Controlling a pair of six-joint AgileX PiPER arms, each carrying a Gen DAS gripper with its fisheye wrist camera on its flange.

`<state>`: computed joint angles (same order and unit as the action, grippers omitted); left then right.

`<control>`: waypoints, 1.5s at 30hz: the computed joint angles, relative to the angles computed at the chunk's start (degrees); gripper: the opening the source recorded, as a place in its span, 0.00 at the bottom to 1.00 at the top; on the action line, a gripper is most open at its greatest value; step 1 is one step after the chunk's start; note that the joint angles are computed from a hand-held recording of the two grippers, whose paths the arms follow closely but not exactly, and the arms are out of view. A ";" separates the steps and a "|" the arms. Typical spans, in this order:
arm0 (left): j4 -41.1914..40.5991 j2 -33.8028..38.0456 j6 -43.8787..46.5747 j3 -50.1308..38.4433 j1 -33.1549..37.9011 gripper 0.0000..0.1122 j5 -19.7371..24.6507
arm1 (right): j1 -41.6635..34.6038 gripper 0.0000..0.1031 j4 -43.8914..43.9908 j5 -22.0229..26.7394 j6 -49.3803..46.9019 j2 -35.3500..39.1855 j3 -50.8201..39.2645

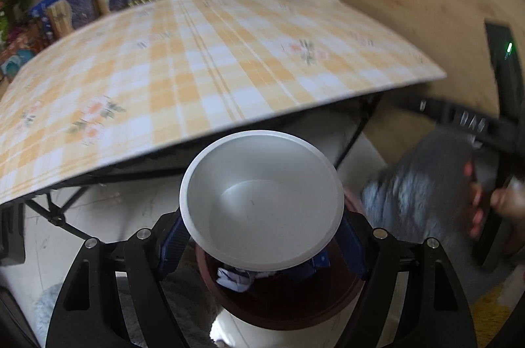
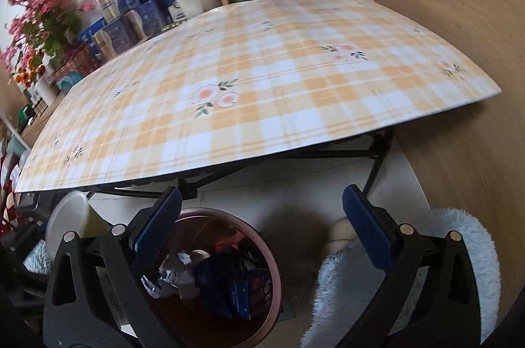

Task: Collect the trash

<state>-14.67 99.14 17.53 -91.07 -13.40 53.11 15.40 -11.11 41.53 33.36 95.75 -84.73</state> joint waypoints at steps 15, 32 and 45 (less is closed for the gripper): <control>3.11 12.73 -0.60 -8.92 -3.81 0.80 8.78 | 0.32 0.94 -0.41 -0.26 0.26 -0.33 0.63; 11.44 -1.41 -14.22 -2.09 -0.54 0.85 -8.47 | 1.58 0.94 -3.57 2.52 -1.11 0.14 -5.11; 19.56 2.40 -19.37 -39.09 0.18 0.86 3.50 | -1.40 0.94 -1.03 21.01 -14.16 10.10 -45.57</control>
<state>4.89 101.54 -1.84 -130.16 -13.22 56.61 13.99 -12.14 62.54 19.19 105.85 -130.31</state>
